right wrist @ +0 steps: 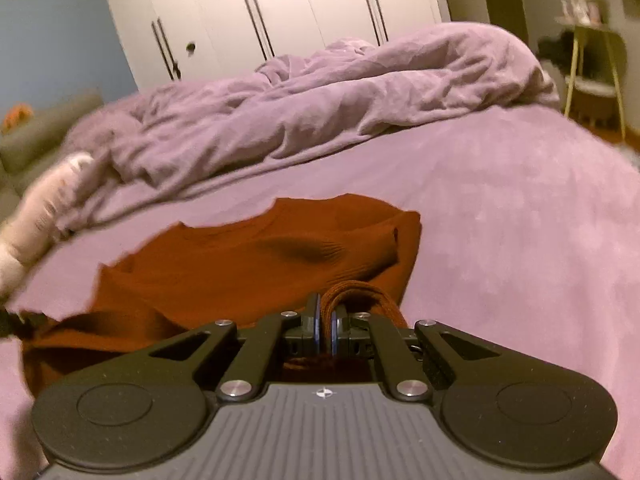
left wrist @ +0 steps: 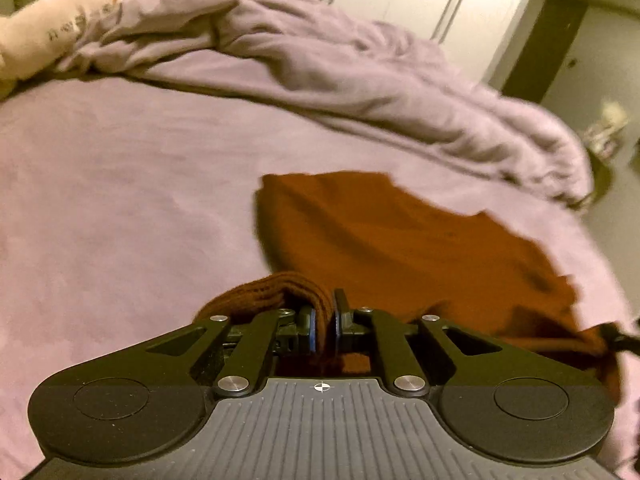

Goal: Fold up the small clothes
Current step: 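Grasp the cardigan hem with both tools, then lift the hem with both tools and carry it toward the collar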

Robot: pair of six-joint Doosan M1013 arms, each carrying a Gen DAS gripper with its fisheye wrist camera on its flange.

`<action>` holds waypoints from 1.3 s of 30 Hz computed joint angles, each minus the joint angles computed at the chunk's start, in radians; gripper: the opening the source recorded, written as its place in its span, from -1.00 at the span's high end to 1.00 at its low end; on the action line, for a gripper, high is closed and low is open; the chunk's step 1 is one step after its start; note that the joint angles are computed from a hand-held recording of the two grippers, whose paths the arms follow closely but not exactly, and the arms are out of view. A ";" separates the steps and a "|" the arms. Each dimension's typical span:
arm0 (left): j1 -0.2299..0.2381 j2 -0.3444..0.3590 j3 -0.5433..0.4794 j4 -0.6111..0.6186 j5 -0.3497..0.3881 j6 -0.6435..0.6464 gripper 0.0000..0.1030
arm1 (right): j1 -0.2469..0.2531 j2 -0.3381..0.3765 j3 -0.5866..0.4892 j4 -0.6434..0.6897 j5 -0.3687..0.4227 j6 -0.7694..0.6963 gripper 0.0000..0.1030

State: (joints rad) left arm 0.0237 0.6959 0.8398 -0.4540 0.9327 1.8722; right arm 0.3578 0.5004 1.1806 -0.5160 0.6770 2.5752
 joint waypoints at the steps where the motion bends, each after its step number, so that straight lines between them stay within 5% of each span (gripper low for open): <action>1: 0.004 0.001 0.000 -0.009 0.009 0.005 0.69 | 0.000 0.005 -0.004 -0.006 0.009 -0.015 0.91; 3: 0.018 -0.001 0.008 -0.052 0.004 0.021 0.55 | 0.000 0.006 -0.001 -0.053 0.019 0.006 0.78; 5: 0.028 -0.010 0.024 -0.061 -0.027 0.050 0.16 | 0.003 -0.025 0.053 -0.164 -0.026 0.103 0.40; 8: 0.041 -0.022 0.047 -0.076 -0.076 0.154 -0.13 | 0.000 -0.070 0.129 -0.268 -0.082 0.168 0.22; 13: 0.051 0.049 -0.071 -0.102 0.101 0.196 -0.38 | -0.022 -0.058 0.118 -0.067 -0.053 -0.070 0.20; 19: 0.067 0.102 -0.137 -0.247 0.207 0.285 -0.61 | -0.046 -0.027 0.082 0.089 -0.098 -0.191 -0.02; 24: 0.076 0.132 -0.173 -0.308 0.236 0.258 -0.76 | -0.053 0.010 0.025 0.178 -0.059 -0.336 -0.03; 27: 0.063 0.157 -0.215 -0.243 0.261 0.214 -0.64 | -0.054 0.026 0.001 0.221 -0.049 -0.399 0.14; 31: 0.047 0.164 -0.227 -0.174 0.281 0.202 -0.08 | -0.044 0.040 -0.025 0.202 -0.023 -0.417 0.80; 35: 0.038 0.126 -0.162 -0.138 0.206 0.196 0.56 | -0.027 0.039 -0.032 0.154 -0.003 -0.437 0.87; 39: 0.026 0.068 -0.085 -0.101 0.111 0.235 0.74 | -0.006 0.021 -0.017 0.051 -0.028 -0.377 0.88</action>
State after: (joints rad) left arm 0.0501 0.7639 0.7551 -0.5551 1.0439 2.1068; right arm 0.3519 0.5214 1.1637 -0.4646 0.6490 2.1983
